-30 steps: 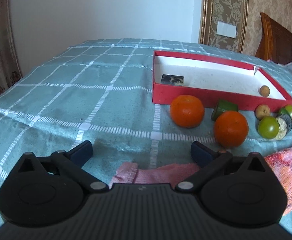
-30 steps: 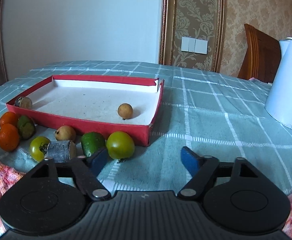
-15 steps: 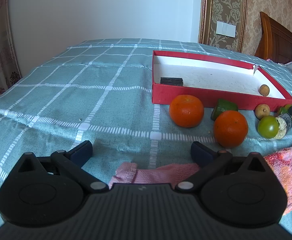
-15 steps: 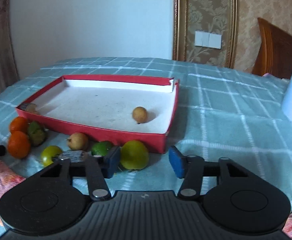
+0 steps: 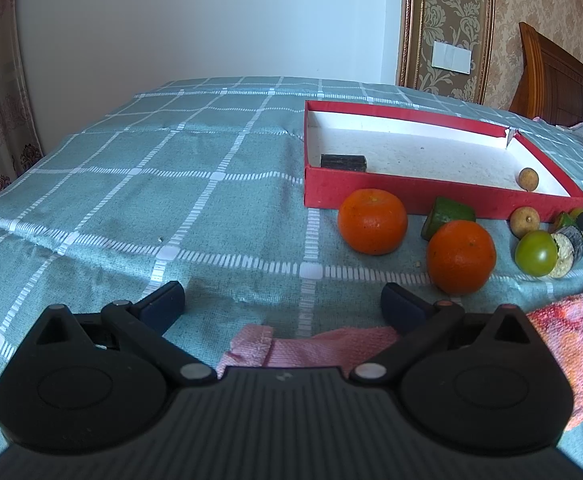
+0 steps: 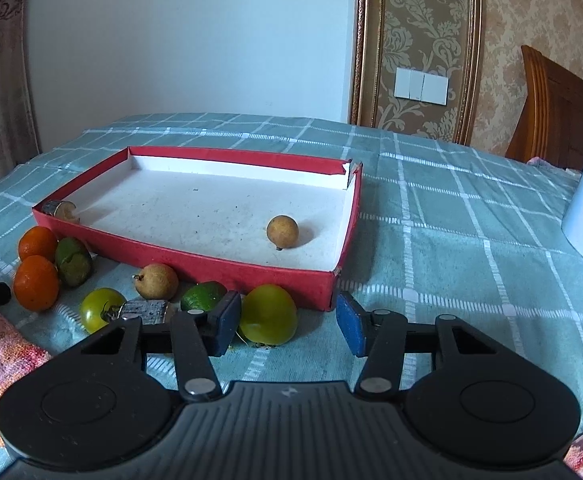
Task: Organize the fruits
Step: 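Grasp the green tomato with the right gripper and carry it into the tray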
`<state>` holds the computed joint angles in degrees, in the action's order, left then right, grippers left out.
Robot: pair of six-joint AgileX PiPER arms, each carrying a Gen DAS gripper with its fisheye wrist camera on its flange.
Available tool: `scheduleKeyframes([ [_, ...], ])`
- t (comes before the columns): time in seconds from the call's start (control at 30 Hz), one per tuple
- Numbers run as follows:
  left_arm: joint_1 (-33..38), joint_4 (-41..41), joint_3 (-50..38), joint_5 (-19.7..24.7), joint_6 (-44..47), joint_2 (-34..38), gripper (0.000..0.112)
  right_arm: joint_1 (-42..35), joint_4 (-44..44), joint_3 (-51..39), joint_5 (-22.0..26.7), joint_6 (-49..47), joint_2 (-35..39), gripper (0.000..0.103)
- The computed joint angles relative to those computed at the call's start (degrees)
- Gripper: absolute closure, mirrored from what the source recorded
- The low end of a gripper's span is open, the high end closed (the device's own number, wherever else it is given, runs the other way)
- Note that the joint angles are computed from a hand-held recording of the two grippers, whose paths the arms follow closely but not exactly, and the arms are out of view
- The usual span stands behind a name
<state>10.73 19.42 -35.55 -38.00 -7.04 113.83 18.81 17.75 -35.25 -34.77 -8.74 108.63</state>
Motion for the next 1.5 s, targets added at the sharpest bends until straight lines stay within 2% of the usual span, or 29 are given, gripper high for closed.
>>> scheduleKeyframes([
  [0.13, 0.0, 0.0, 0.0, 0.0, 0.0, 0.0, 0.009, -0.5, -1.8, 0.6, 0.1, 1.7, -0.4, 0.051],
  [0.27, 0.0, 0.0, 0.0, 0.0, 0.0, 0.0, 0.009, -5.0, -15.5, 0.6, 2.6, 14.6, -1.1, 0.051],
  [0.37, 0.0, 0.0, 0.0, 0.0, 0.0, 0.0, 0.009, -6.3, -17.0, -0.7, 3.5, 17.3, -0.3, 0.047],
  [0.47, 0.0, -0.1, 0.1, -0.1, 0.0, 0.0, 0.009, -9.0, -26.3, -1.8, 4.7, 27.1, 0.0, 0.046],
  [0.5, 0.0, -0.1, 0.1, -0.1, 0.0, 0.0, 0.009, -9.0, -25.9, -1.9, 4.4, 27.2, 0.3, 0.044],
  [0.53, 0.1, 0.1, 0.1, -0.1, -0.1, 0.0, 0.009, -8.7, -23.3, -2.3, 4.8, 25.1, 0.6, 0.038],
  [0.57, 0.1, 0.2, 0.1, -0.2, -0.2, 0.0, 0.009, -8.5, -21.1, -2.7, 5.3, 23.4, 0.9, 0.025],
  [0.63, 0.4, 0.9, 0.0, -0.3, -0.8, 0.1, 0.009, -9.2, -23.5, -2.3, 4.4, 26.5, 1.3, 0.024],
  [0.7, 0.4, 0.8, -0.1, -0.2, -0.7, 0.1, 0.009, -9.8, -26.1, -1.6, 2.4, 27.9, 1.7, 0.03],
  [0.77, 0.4, 0.8, -0.1, -0.2, -0.6, 0.1, 0.009, -10.2, -28.2, -2.0, 2.5, 29.1, 1.7, 0.046],
  [0.8, 0.4, 0.8, 0.0, -0.2, -0.6, 0.1, 0.009, -11.2, -32.0, -2.2, 2.5, 32.2, 1.6, 0.049],
  [0.87, 0.5, 1.2, 0.0, -0.3, -0.9, 0.0, 0.009, -13.6, -41.1, -2.2, 0.5, 40.7, 2.0, 0.071],
  [0.9, 0.5, 1.1, 0.1, -0.3, -0.9, 0.0, 0.009, -13.7, -42.3, -2.3, 0.6, 41.6, 1.9, 0.071],
  [1.07, 0.4, 1.1, 0.1, -0.3, -1.0, -0.1, 0.009, -11.7, -36.8, -1.5, 1.2, 38.1, 1.2, 0.072],
  [1.3, 0.3, 0.9, 0.1, -0.3, -0.9, -0.1, 0.009, -10.7, -33.3, 1.1, -1.0, 34.6, -3.1, 0.072],
  [1.4, 0.3, 0.9, 0.1, -0.3, -0.9, -0.1, 0.009, -9.4, -29.1, -1.7, 1.5, 30.8, -4.2, 0.072],
  [1.5, 0.4, 1.3, 0.2, -0.3, -1.2, -0.1, 0.009, -7.7, -21.6, -7.3, 5.7, 23.5, -1.9, 0.072],
])
